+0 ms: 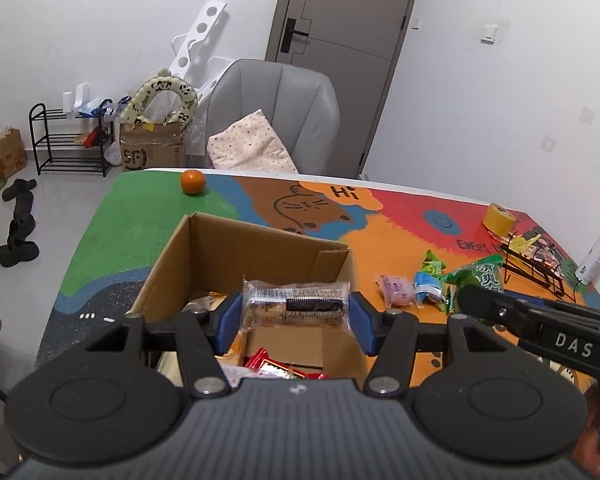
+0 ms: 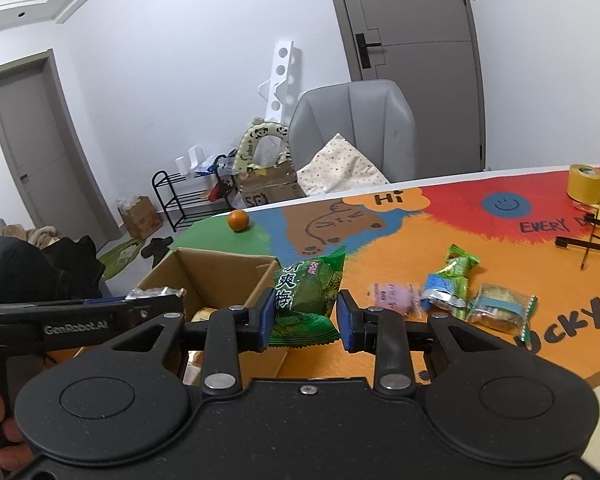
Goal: Organize snacks
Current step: 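Carry both snacks over the cardboard box and open both tools to drop them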
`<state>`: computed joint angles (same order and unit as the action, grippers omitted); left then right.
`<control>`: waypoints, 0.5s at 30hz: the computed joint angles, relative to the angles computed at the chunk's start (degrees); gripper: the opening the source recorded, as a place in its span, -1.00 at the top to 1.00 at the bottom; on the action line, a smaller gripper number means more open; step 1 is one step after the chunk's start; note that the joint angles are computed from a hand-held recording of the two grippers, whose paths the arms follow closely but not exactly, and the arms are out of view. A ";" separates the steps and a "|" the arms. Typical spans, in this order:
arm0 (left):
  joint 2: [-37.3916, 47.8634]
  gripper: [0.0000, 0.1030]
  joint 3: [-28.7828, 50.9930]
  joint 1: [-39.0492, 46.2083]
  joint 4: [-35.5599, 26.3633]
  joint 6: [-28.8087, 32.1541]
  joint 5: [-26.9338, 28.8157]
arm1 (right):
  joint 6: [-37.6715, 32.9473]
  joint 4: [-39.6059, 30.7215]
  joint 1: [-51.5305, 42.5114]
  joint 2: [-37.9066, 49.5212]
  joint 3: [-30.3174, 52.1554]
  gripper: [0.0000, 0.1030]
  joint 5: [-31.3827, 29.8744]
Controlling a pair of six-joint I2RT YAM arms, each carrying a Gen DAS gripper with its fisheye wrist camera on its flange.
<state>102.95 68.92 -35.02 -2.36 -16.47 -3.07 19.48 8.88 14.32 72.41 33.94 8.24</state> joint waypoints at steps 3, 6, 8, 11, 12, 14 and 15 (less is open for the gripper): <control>0.87 -0.16 1.06 0.77 -1.35 -0.55 -0.35 | -0.11 -0.28 1.12 1.10 1.22 0.41 0.86; 0.68 -0.37 0.67 2.15 -1.15 -0.91 1.73 | -0.31 -0.67 2.01 2.21 2.61 0.41 1.29; 0.11 -0.46 -0.24 2.59 -0.32 -0.81 1.47 | -0.49 -0.83 2.76 3.01 3.56 0.41 1.66; -0.53 -0.48 -1.17 3.38 0.20 -0.81 1.62 | -0.66 -0.99 4.17 4.76 5.37 0.41 2.10; -0.74 -0.48 -1.39 3.78 0.13 -0.88 1.84 | -0.64 -1.10 4.62 5.28 5.94 0.41 2.23; -1.17 -0.49 -1.68 4.54 -0.16 -0.74 2.13 | -0.84 -1.22 5.46 6.38 7.13 0.41 2.30; -1.31 -0.50 -1.75 4.83 -0.24 -0.67 2.14 | -0.92 -1.25 5.87 6.91 7.70 0.41 2.33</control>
<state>101.63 67.17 -30.19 -2.60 -17.14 -0.93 18.57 7.63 20.19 79.32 41.64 10.56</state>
